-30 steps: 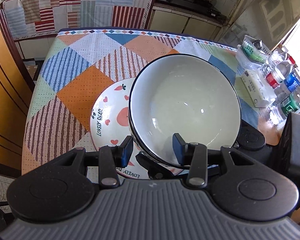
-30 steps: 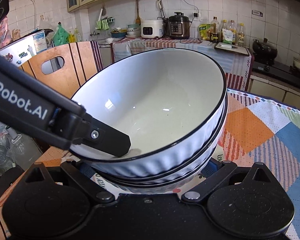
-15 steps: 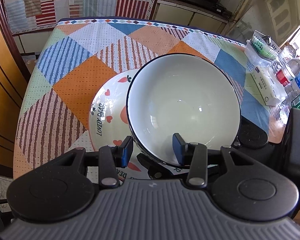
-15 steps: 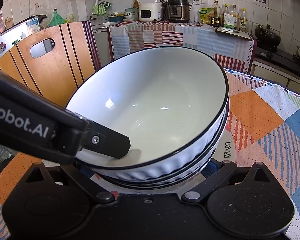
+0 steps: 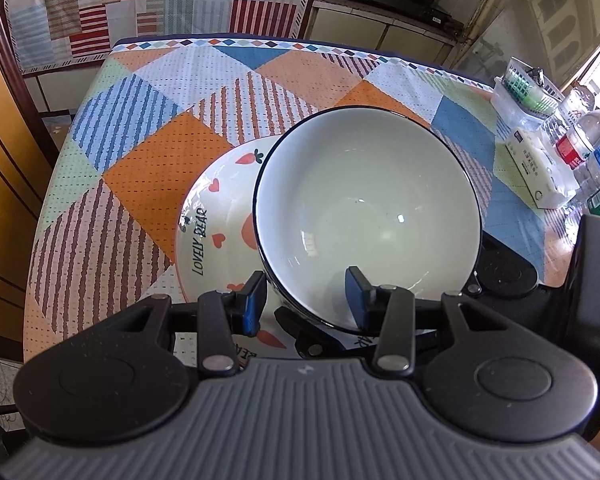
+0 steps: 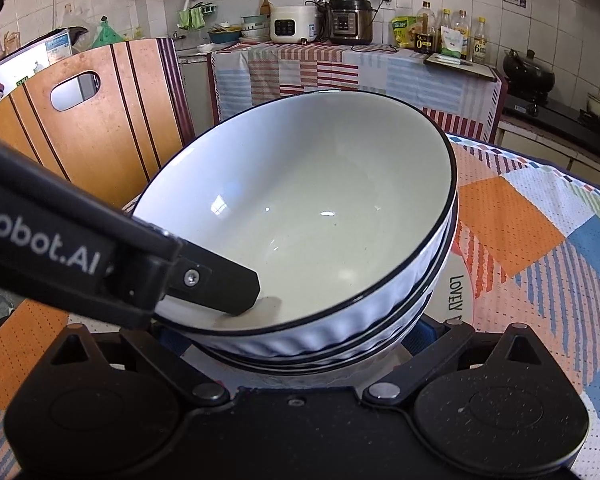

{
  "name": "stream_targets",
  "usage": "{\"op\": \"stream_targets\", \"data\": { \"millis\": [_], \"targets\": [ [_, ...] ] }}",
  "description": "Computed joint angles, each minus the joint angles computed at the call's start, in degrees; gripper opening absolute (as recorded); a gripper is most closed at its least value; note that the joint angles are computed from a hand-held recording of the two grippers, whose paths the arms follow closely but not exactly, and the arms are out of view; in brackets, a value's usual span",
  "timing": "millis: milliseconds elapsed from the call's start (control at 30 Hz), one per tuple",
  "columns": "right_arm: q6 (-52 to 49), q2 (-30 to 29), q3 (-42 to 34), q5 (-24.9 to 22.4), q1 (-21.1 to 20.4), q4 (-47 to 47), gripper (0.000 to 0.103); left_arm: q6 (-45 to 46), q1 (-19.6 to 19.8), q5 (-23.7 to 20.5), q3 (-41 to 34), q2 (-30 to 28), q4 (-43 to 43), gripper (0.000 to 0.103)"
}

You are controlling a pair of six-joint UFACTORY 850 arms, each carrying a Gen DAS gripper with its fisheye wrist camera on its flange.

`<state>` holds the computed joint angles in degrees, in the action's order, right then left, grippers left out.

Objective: Organize plates and bowls
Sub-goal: 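Lift the bowl stack with both grippers and lower it onto the bunny plate, then open both grippers and pull them back from the bowl stack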

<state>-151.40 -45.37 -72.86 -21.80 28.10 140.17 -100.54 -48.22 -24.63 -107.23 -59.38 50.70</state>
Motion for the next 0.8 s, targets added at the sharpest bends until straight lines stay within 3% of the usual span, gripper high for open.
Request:
{"op": "stream_targets", "data": {
  "millis": [100, 133, 233, 467, 667, 800],
  "targets": [
    [0.10, -0.06, -0.30, 1.39, 0.25, 0.71, 0.102, 0.12, -0.18, -1.05, -0.41, -0.14, -0.67, 0.045],
    [-1.87, -0.11, -0.36, 2.02, 0.47, 2.15, 0.102, 1.21, -0.36, -2.90, -1.40, -0.60, -2.15, 0.055],
    [-11.21, 0.72, 0.79, 3.10, 1.17, 9.78, 0.103, 4.61, -0.63, -6.75, -3.43, -1.28, -5.33, 0.059],
    [-2.56, 5.20, 5.70, 0.61, -0.51, 4.82, 0.103, 6.11, -2.66, -15.24, -5.20, -0.70, -4.24, 0.073],
    [-5.46, 10.76, 12.22, -0.61, -1.55, 11.42, 0.103, 3.82, -5.15, -20.63, -4.19, 1.23, -0.87, 0.082],
    [-7.48, 14.13, 14.69, 1.90, -2.17, 16.56, 0.103, 1.31, -6.64, -21.31, -2.30, 3.28, 0.59, 0.087]
  ]
}}
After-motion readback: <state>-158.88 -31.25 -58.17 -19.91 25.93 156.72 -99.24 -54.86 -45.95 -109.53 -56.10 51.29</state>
